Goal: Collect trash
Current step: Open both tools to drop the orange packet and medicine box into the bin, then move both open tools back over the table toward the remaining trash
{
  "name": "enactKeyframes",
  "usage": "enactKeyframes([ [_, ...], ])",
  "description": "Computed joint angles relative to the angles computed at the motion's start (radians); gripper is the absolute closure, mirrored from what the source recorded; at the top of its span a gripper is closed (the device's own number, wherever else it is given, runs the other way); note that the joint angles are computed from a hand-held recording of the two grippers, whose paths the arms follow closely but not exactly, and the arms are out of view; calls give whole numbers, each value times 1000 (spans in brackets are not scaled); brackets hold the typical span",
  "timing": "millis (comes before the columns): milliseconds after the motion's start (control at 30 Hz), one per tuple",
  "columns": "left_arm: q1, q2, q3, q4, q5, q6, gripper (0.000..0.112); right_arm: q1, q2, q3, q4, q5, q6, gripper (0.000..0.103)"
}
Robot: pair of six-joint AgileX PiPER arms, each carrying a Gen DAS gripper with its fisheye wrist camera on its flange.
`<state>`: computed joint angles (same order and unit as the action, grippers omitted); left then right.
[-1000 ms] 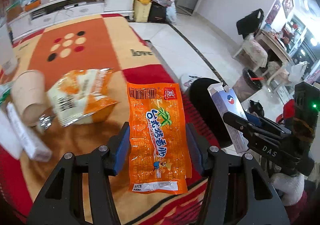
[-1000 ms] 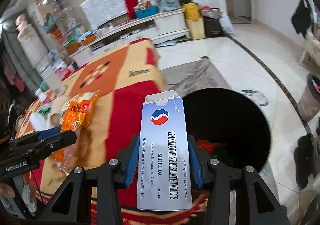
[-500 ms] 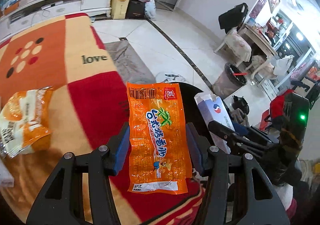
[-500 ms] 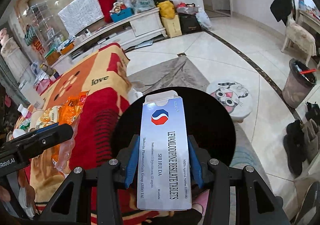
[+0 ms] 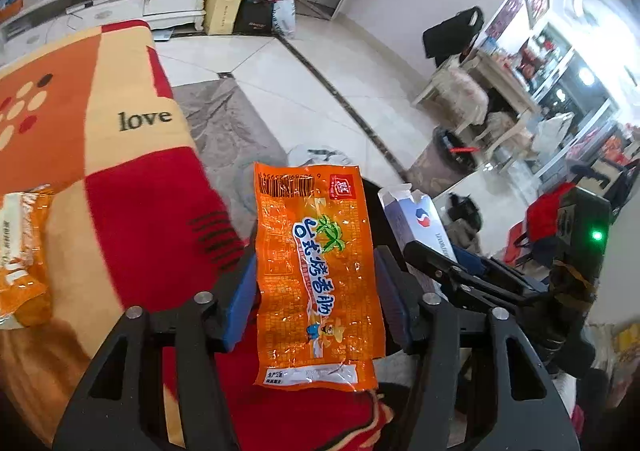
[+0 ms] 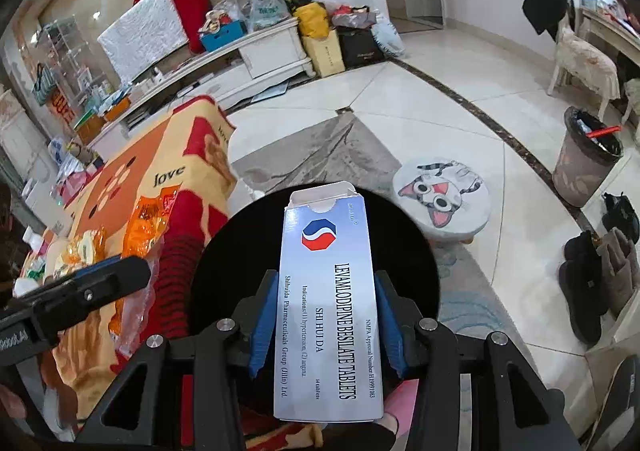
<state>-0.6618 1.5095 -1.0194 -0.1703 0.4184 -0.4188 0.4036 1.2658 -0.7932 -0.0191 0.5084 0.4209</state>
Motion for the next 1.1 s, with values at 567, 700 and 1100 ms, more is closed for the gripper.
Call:
enactKeyframes([
  [567,-5,-60,42,99,25,-89,41,35,6,13,-40,-12,87,38],
  [700,-24,-106,77,252,49,-254,41,83,17,2,-69,-6,132,38],
  [1100,-18,-346,233,479,136,-497,41,308,69,-82,-293,60,382,38],
])
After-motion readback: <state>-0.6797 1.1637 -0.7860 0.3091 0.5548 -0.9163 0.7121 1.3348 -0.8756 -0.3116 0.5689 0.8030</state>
